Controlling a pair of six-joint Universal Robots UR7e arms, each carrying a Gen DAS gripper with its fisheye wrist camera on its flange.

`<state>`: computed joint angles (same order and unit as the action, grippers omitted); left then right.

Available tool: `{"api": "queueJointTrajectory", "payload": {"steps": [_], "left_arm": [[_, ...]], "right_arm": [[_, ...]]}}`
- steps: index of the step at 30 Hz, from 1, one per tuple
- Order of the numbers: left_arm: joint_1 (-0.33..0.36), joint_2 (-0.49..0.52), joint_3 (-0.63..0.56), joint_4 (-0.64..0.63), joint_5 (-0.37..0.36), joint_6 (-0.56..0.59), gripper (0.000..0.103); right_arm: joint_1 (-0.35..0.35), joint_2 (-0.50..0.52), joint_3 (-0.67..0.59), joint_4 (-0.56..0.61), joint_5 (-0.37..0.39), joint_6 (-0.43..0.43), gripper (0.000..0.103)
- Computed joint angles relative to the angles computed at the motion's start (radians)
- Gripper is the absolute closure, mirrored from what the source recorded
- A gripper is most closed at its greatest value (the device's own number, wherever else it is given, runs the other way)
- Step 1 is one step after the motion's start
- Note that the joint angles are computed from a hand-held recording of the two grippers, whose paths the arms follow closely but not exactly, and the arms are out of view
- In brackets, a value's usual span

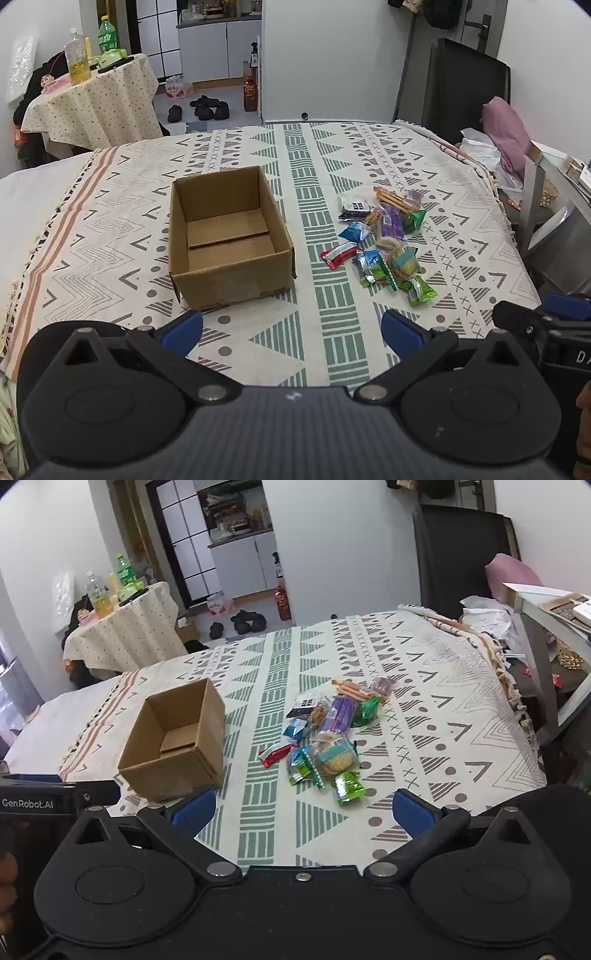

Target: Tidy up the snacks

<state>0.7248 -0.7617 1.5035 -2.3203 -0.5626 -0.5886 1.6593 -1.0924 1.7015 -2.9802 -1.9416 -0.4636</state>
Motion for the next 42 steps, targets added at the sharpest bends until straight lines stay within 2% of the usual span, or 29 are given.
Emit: {"api": "queueJointTrajectory", "payload": {"steps": [7, 10, 23, 33, 42], "left_arm": [[-0.01, 0.0, -0.018, 0.05, 0.006, -0.044, 0.001], [-0.009, -0.015, 0.018, 0.0, 0.0, -0.011, 0.001], [-0.018, -0.024, 0.026, -0.011, 0.0, -0.004, 0.0], [-0.033, -0.038, 0.061, -0.079, -0.019, 0.028, 0.0], [-0.036, -0.036, 0.055, -0.062, -0.024, 0.04, 0.0]], "right_arm": [[0.004, -0.003, -0.006, 0.023, -0.018, 0.002, 0.0], [0.012, -0.004, 0.0, 0.015, -0.03, 0.009, 0.0], [0.019, -0.02, 0.002, 0.034, -0.026, -0.002, 0.0], [0.023, -0.03, 0.013, 0.03, -0.033, 0.001, 0.0], [0.025, -0.038, 0.017, 0.032, -0.044, 0.011, 0.0]]}}
